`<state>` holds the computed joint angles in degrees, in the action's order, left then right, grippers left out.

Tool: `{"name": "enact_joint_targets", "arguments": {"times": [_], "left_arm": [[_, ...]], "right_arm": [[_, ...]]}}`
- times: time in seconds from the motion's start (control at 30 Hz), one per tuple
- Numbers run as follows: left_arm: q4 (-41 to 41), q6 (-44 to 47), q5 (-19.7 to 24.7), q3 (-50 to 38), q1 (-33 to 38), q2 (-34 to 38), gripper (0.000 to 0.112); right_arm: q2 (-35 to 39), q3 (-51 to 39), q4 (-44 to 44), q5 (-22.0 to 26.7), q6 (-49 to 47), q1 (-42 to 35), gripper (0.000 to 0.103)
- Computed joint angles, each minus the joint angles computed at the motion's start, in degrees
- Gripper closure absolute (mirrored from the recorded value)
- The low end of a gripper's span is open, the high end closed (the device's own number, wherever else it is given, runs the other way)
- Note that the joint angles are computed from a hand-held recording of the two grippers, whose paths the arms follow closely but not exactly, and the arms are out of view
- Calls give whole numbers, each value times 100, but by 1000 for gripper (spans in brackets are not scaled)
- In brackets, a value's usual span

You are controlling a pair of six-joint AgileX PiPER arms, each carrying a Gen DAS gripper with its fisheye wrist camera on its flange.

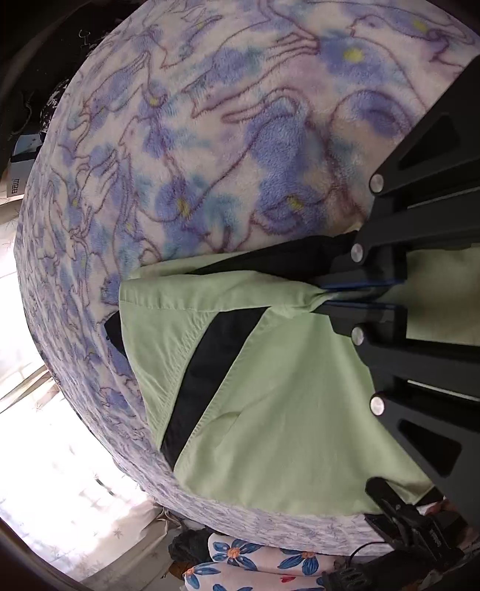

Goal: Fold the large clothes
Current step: 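Lay the folded side down and open both tools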

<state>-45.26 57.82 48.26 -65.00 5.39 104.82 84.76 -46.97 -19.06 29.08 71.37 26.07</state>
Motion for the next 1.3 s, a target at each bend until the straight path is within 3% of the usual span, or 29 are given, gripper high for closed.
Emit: {"name": "enact_joint_targets", "arguments": {"times": [0.07,0.2,0.27,0.33,0.4,0.5,0.6,0.63,0.67,0.73,0.77,0.83,0.97,1.03,1.3], "left_arm": [[137,-34,-56,-4,-36,-146,29],[-292,434,-175,25,74,-531,31],[-607,625,-152,-141,101,-544,43],[-490,371,33,-546,35,-313,71],[-308,32,209,-950,-103,17,77],[-207,-49,51,-979,-242,224,77],[-126,-26,-163,-957,-354,320,77],[-139,-15,-172,-951,-354,342,77],[-148,-18,-171,-966,-363,383,77],[-150,-20,-212,-953,-383,411,77],[-127,-35,-270,-935,-410,405,77],[-36,-129,-327,-928,-451,366,76],[182,-459,67,-1062,-360,274,75],[247,-517,274,-996,-277,115,68],[540,-343,567,31,-63,-865,68]], "right_arm": [[-134,-158,-12,252,47,21,83],[-215,-533,-851,490,618,244,80],[-17,-832,-973,465,510,262,80],[358,-1195,-476,149,-242,125,80],[823,-1535,358,-132,-1279,-53,80],[1441,-1979,741,-83,-1937,-100,80],[1770,-2230,-417,615,-1090,-102,85],[1779,-2141,-517,616,-961,-231,89],[1745,-2048,-433,544,-999,-374,103],[1574,-1720,173,66,-1433,-715,103],[1535,-1702,235,77,-1504,-734,103],[1543,-1912,-62,519,-1333,-499,103],[1092,-1796,550,527,-1812,-300,100],[862,-1773,775,696,-1965,-82,100],[506,-1537,1130,1376,-2028,1039,99]]}}
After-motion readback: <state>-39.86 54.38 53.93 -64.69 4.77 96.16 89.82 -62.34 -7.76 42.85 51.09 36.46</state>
